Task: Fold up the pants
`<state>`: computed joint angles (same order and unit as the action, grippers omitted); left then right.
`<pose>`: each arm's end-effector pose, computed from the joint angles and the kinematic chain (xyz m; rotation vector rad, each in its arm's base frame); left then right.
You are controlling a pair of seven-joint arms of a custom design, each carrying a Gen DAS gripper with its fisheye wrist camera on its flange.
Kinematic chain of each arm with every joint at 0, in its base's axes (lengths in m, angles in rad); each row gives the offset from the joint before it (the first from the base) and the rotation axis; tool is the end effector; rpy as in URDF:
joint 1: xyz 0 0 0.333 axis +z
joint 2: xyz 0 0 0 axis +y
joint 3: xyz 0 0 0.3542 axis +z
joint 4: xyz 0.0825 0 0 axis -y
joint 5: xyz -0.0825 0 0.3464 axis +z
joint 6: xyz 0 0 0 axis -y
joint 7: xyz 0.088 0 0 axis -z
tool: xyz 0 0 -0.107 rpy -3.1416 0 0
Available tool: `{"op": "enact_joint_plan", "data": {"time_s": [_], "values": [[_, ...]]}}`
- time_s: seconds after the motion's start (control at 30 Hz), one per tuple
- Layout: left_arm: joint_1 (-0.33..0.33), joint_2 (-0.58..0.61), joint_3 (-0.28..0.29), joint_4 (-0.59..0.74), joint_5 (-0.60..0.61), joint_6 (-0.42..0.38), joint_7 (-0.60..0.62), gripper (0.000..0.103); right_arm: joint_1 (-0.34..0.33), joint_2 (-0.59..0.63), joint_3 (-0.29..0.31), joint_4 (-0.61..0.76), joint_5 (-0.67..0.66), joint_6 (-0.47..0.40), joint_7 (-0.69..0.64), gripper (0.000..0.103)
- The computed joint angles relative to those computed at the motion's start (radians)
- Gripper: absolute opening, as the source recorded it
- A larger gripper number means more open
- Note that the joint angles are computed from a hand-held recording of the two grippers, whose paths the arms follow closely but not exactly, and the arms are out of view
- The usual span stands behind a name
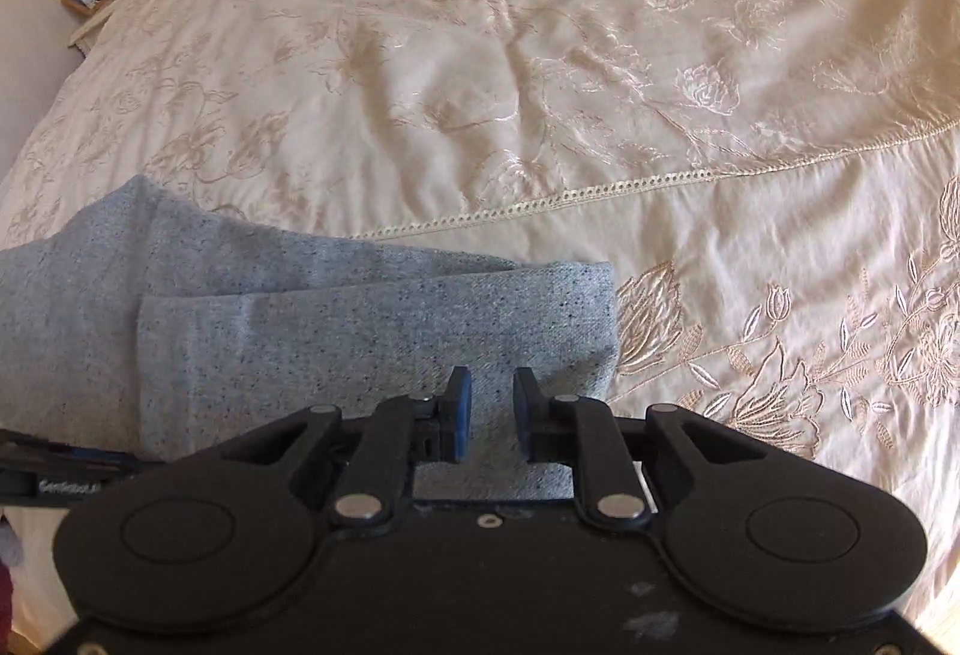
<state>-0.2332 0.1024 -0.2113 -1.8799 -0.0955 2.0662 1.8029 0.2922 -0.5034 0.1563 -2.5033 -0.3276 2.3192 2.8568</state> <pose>0.5100 -0.2434 0.5163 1.4035 -2.7697 0.2085 0.3318 0.1624 0.5388 -1.2242 2.4926 -0.4580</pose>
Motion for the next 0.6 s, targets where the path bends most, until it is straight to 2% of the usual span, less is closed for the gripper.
{"op": "enact_joint_plan", "data": {"time_s": [0.23, 0.4, 0.5, 0.6], "values": [[-0.025, -0.003, -0.010, -0.030, 0.029, 0.037, -0.077, 0.045, 0.096, 0.013, -0.001, -0.023, 0.124, -0.009, -0.073, 0.025], [-0.035, -0.018, -0.015, -0.053, 0.047, 0.052, -0.109, 0.045, 0.092, 0.021, 0.049, -0.045, 0.074, -0.011, -0.025, 0.025], [-0.037, -0.025, -0.015, -0.062, 0.056, 0.058, -0.129, 0.047, 0.114, 0.025, 0.015, -0.049, 0.104, -0.002, -0.058, 0.027], [-0.035, -0.038, -0.015, -0.070, 0.049, 0.060, -0.138, 0.047, 0.129, 0.035, -0.049, -0.054, 0.185, 0.017, -0.141, 0.027]]}}
